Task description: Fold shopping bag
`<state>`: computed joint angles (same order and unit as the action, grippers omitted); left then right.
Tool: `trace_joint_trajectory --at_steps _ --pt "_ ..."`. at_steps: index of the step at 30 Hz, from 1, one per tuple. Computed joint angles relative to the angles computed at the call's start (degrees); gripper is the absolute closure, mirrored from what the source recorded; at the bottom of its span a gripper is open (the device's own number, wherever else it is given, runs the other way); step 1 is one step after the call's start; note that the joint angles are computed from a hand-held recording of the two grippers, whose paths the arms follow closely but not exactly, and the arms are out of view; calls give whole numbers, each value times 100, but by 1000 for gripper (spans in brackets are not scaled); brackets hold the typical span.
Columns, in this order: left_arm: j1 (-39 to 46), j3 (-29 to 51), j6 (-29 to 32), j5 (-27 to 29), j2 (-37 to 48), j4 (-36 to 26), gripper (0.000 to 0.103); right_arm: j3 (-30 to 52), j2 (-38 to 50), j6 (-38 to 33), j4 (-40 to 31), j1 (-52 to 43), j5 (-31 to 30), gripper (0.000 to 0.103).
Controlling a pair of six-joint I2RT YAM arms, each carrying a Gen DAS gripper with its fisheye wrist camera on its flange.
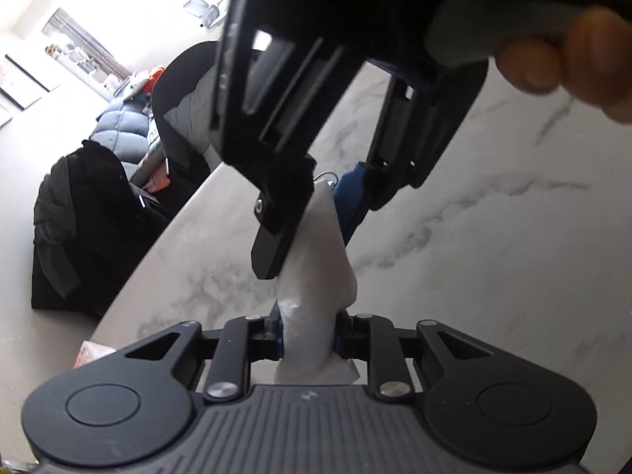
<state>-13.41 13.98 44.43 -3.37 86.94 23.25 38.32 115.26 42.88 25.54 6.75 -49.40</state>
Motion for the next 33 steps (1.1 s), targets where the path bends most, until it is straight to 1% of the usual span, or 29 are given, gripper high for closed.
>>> trace_joint_trajectory --at_steps 2,5,7,8,10,12,13,15,16,17,20,22,23,26,28,30,33 --pt "202 124 -76 213 -43 -350 83 11 118 -28 122 45 -57 74" --pt "370 62 -24 278 -149 -540 85 104 345 -8 173 105 -199 74" --pt "455 -35 -77 261 -246 -634 85 217 483 10 123 225 -268 74" --pt "567 -7 -98 298 -266 -736 85 345 541 -133 -45 294 -328 72" --pt "774 139 -215 349 -94 -814 86 607 643 -453 -395 434 -462 65" --pt "1101 -126 -233 355 -548 -1064 86 858 709 -795 -723 604 -532 56" --pt "1275 -211 -231 355 -691 -1148 86 986 724 -968 -883 700 -501 53" --pt "1525 -270 -270 324 -851 -1282 86 1111 716 -1122 -1001 821 -448 39" --pt "1699 -350 -258 329 -1076 -1444 86 1195 728 -1180 -1042 880 -417 35" --pt "1884 -412 -247 331 -1225 -1546 86 1307 746 -1233 -1097 927 -360 30" --pt "2344 -529 -213 323 -1350 -1583 86 1655 839 -1498 -1269 991 -111 30" --pt "2599 -571 -155 336 -1434 -1632 86 1969 1013 -1673 -1506 1008 -7 30" --pt "2695 -597 -126 338 -1525 -1694 86 2214 1151 -1838 -1731 1046 100 31" --pt "2809 -535 -92 309 -1492 -1698 86 2812 1501 -2373 -2238 1231 407 41" --pt "2855 -567 -92 286 -1654 -1807 86 3046 1688 -2476 -2255 1360 539 44" --pt "2879 -628 -139 252 -1932 -2009 86 3257 1846 -2571 -2186 1494 673 49" --pt "2957 -533 -139 220 -1350 -1498 86 3598 2079 -2716 -2133 1676 865 49"
